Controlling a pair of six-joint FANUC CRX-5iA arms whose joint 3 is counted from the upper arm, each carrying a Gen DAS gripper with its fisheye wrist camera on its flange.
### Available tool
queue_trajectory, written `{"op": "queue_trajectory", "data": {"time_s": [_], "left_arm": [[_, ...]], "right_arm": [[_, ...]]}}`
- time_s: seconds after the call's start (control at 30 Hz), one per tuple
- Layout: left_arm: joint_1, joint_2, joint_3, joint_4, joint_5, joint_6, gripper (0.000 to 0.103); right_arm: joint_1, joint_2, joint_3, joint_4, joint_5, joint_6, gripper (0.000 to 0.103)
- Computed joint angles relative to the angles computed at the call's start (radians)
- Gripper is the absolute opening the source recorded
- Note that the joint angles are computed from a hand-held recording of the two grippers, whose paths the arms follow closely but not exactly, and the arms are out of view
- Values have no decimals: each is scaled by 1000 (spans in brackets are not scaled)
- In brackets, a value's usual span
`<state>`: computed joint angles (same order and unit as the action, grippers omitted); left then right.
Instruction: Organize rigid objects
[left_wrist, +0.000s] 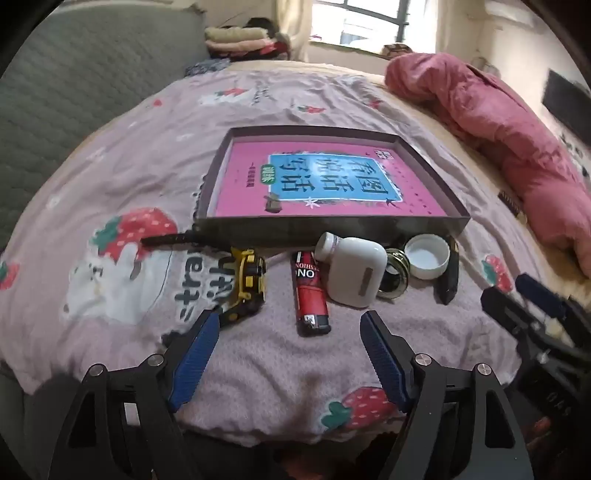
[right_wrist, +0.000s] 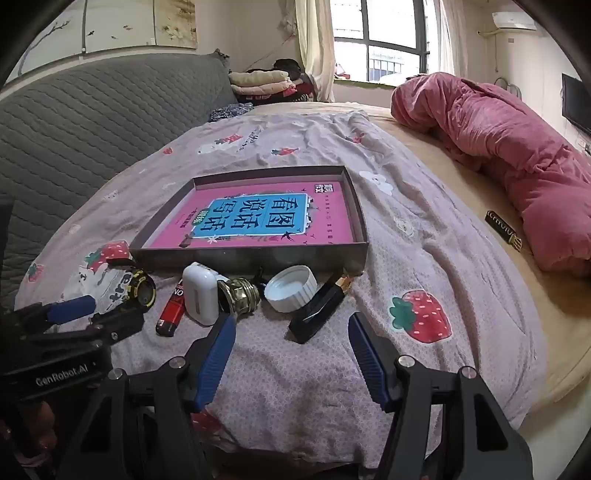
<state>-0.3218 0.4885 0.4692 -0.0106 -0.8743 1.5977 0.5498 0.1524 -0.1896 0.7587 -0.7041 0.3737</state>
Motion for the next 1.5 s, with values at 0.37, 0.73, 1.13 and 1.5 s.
{"op": "queue_trajectory", "data": {"time_s": [0.37, 0.73, 1.13, 1.5], "left_arm": [[15, 25, -2, 102, 1, -69, 80], [33, 22, -28, 144, 16, -95, 80], [32, 19, -34, 149, 17, -101, 80], [31, 16, -36, 143, 24, -97, 80]], "right_arm": [[-5, 11, 30, -81, -30, 77, 63], [0, 19, 51, -101, -48, 85, 63], [2, 25, 57, -102, -47, 88, 63], [1, 26, 56, -96, -47, 85, 63]]}}
